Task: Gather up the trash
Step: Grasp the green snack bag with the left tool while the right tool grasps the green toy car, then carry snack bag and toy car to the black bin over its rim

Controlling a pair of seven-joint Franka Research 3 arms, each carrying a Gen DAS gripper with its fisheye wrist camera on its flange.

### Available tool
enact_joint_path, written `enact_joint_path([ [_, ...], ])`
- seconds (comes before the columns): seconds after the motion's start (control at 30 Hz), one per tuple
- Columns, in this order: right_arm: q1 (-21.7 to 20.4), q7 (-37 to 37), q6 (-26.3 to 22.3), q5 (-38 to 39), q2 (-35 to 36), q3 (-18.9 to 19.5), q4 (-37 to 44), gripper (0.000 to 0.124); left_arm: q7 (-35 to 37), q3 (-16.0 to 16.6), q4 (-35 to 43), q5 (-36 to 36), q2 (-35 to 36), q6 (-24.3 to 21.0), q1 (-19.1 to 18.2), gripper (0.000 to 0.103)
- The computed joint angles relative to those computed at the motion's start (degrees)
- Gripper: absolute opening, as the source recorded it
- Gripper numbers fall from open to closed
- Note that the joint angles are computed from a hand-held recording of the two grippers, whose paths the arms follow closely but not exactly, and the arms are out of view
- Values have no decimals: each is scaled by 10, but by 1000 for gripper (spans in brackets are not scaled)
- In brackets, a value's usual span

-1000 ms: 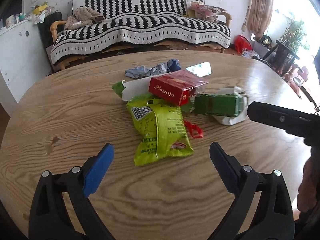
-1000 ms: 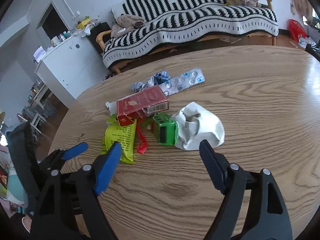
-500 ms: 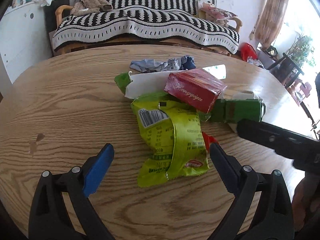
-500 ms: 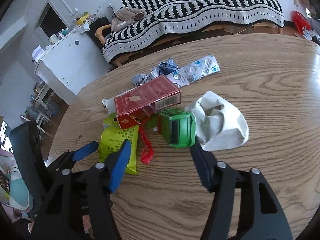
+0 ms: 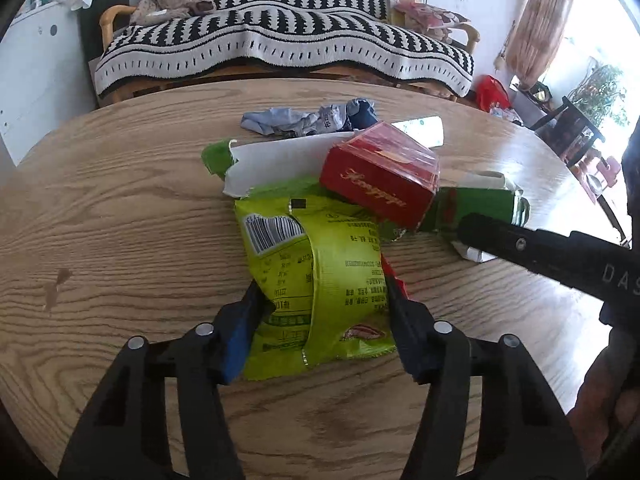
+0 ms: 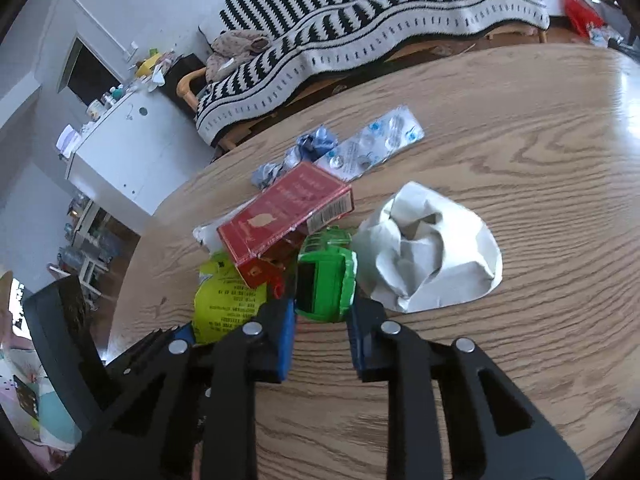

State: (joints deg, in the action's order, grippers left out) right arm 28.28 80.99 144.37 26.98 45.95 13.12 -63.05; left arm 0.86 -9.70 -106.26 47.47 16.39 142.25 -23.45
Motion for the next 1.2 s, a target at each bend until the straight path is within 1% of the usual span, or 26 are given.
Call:
enact_joint_path([
  [0.17, -9, -18, 19, 8, -39, 5, -51, 23, 22, -8, 4, -19, -11, -23, -3, 53],
  [0.37, -24, -61, 44, 28, -96, 12, -125, 23, 21, -22, -3, -25, -41, -61, -10, 53],
  [0.5, -35, -85, 54, 40, -136, 11, -173, 23, 10, -31, -12, -22, -61, -73, -13, 53],
  [0.6, -40, -100, 62, 44, -167, 6, -209, 23, 7, -38, -6, -19, -62, -83, -17, 53],
  [0.67, -43, -108, 69, 45, -186, 2, -233, 23, 10, -40, 3, -17, -57, -84, -19, 53],
  [0.83, -54, -121, 80, 42, -235, -13, -295, 23, 33, -40, 51, -7, -24, -96, -34, 53],
  [0.97, -66, -132, 92, 46, -268, -23, -337, 23, 52, -34, 93, -3, 5, -89, -48, 53],
  [1.2, -86, -123, 110, 28, -316, -51, -399, 23, 96, -22, 185, -10, 71, -77, -80, 53],
])
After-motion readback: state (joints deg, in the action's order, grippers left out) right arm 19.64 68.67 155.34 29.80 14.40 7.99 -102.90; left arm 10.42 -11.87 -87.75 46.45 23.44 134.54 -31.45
